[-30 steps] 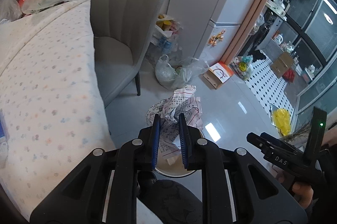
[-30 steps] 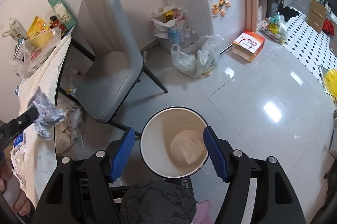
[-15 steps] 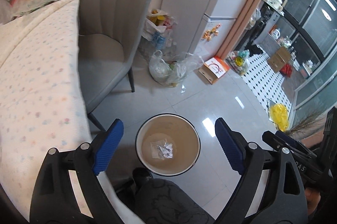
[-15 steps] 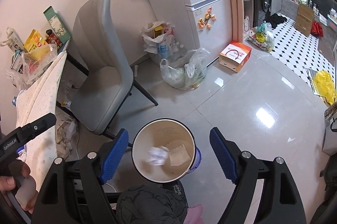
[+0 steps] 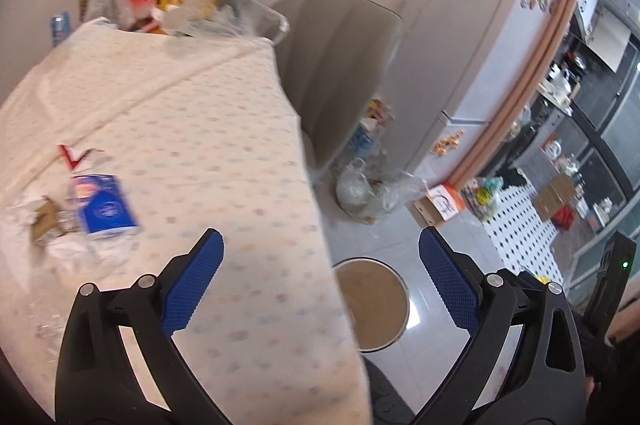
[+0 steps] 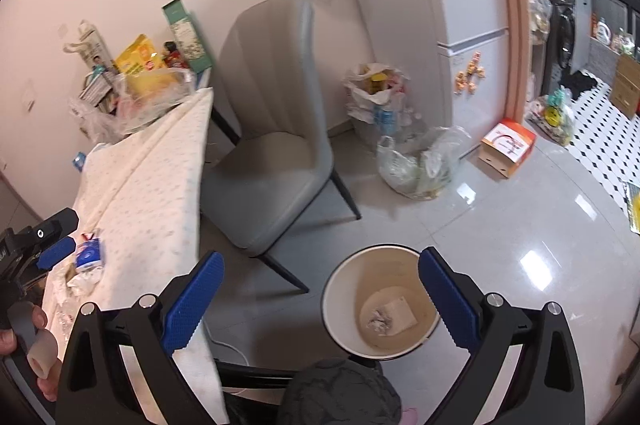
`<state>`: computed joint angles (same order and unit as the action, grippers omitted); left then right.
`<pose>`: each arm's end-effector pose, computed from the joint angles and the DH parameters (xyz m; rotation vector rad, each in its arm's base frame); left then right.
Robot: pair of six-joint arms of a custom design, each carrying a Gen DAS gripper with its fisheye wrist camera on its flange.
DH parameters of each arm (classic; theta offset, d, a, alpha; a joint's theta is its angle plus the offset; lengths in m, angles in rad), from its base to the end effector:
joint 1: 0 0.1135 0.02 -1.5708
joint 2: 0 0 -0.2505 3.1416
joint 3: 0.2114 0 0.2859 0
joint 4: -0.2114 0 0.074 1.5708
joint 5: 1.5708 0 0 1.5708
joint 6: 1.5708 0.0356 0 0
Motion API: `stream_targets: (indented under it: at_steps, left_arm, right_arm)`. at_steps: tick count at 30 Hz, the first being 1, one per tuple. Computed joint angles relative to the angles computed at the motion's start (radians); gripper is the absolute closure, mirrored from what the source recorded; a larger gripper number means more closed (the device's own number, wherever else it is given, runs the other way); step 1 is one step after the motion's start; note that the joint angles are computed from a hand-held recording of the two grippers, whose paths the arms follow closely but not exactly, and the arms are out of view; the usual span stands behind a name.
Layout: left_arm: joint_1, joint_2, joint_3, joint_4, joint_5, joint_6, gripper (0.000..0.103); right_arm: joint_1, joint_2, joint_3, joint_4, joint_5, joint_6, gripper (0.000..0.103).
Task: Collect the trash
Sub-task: 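Move both open grippers back over the table trash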
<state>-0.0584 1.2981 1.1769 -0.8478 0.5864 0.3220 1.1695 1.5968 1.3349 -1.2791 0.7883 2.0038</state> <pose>0.2943 -0.0369 0.2951 0.6762 2.3200 -0.6220 0.1463 0.2801 0.2504 0.9668 2.1456 0.0506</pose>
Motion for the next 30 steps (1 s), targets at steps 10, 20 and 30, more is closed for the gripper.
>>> stream_targets:
  at_steps: [10, 20, 30]
  left_arm:
    - [0.310, 0.048, 0.073, -0.076, 0.142, 0.110, 0.006]
    - [0.523, 0.169, 0.178, -0.116, 0.213, 0.196, 0.006]
    - [0.652, 0.327, 0.292, -0.162, 0.243, 0.255, 0.006]
  right_arm:
    - [-0.025, 0.153, 0.249, 0.107, 0.074, -0.298, 0.008]
    - [-0.035, 0.288, 0.437, 0.146, 0.081, -0.471, 0.008]
    - [-0.056, 0.393, 0.570, 0.180, 0.029, -0.578, 0.008]
